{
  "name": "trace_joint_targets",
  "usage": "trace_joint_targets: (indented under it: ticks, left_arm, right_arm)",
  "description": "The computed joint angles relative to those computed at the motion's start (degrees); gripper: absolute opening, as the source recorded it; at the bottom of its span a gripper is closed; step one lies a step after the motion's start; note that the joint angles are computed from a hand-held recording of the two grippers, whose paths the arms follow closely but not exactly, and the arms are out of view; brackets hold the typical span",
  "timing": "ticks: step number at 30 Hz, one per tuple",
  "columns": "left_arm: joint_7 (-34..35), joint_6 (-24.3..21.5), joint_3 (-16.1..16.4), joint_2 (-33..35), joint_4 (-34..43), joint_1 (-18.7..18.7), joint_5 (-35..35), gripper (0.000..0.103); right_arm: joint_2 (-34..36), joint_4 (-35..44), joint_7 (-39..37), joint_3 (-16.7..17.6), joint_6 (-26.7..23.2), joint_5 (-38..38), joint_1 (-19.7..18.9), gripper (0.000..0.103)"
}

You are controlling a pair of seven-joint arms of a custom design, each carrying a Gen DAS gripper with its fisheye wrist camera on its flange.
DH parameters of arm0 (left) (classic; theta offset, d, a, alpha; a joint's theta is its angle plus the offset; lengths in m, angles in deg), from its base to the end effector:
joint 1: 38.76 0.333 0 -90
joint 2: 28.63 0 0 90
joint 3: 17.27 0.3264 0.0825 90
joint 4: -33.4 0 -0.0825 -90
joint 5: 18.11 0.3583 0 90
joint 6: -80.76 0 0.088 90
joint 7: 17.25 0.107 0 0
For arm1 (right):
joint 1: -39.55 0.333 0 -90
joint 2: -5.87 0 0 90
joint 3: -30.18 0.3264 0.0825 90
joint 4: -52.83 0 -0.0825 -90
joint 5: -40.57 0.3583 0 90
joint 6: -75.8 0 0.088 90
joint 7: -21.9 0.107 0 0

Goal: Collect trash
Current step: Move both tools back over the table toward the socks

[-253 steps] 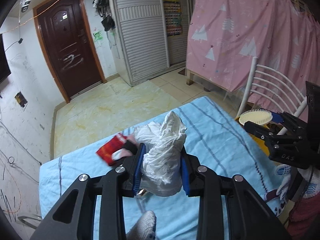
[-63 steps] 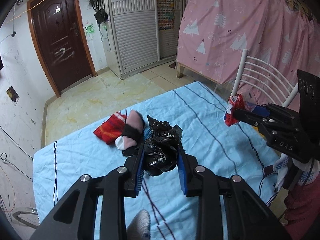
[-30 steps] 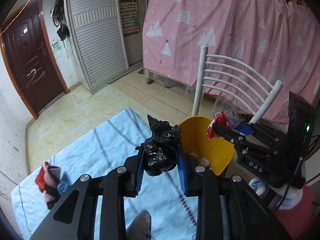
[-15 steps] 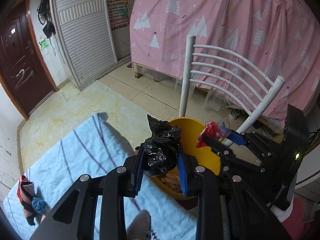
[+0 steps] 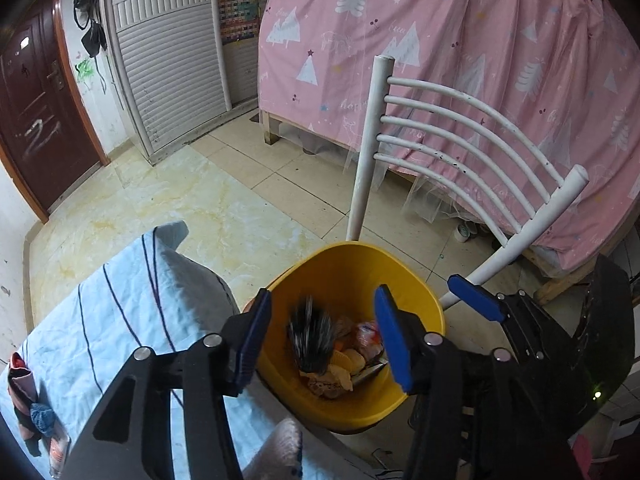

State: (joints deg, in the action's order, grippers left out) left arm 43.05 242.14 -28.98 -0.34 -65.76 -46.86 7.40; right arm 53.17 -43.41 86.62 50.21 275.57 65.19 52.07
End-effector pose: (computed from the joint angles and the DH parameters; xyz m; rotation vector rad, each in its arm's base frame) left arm 0.6509 -0.2334 0.3933 -1.7463 2.0341 -0.6969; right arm 0.6483 0.2822 0.2729 -1.7784 1.3324 -0.5240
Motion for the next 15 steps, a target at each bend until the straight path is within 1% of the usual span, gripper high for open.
trace_joint_targets:
  ticks: [6, 12, 15]
  left_arm:
    - [0.0, 1.2, -0.2, -1.3, -1.6, 0.5, 0.1, 0.046]
    - [-0.5, 3.0, 0.0, -4.3, -5.2, 1.6, -0.1, 0.046]
    - [-0.7, 4.6, 0.0, -6.3, -7.8, 2.6, -0.3, 0.047]
  right_arm:
    - [-1.1, -0.9, 0.4, 0.0, 0.4, 0.3, 0.3, 0.066]
    - [-2.8, -2.2, 0.7, 0.1, 1.3, -0.1, 1.0, 0.066]
    - [-3.8, -2.8, 0.8, -0.4, 1.5, 0.0, 2.0, 0.066]
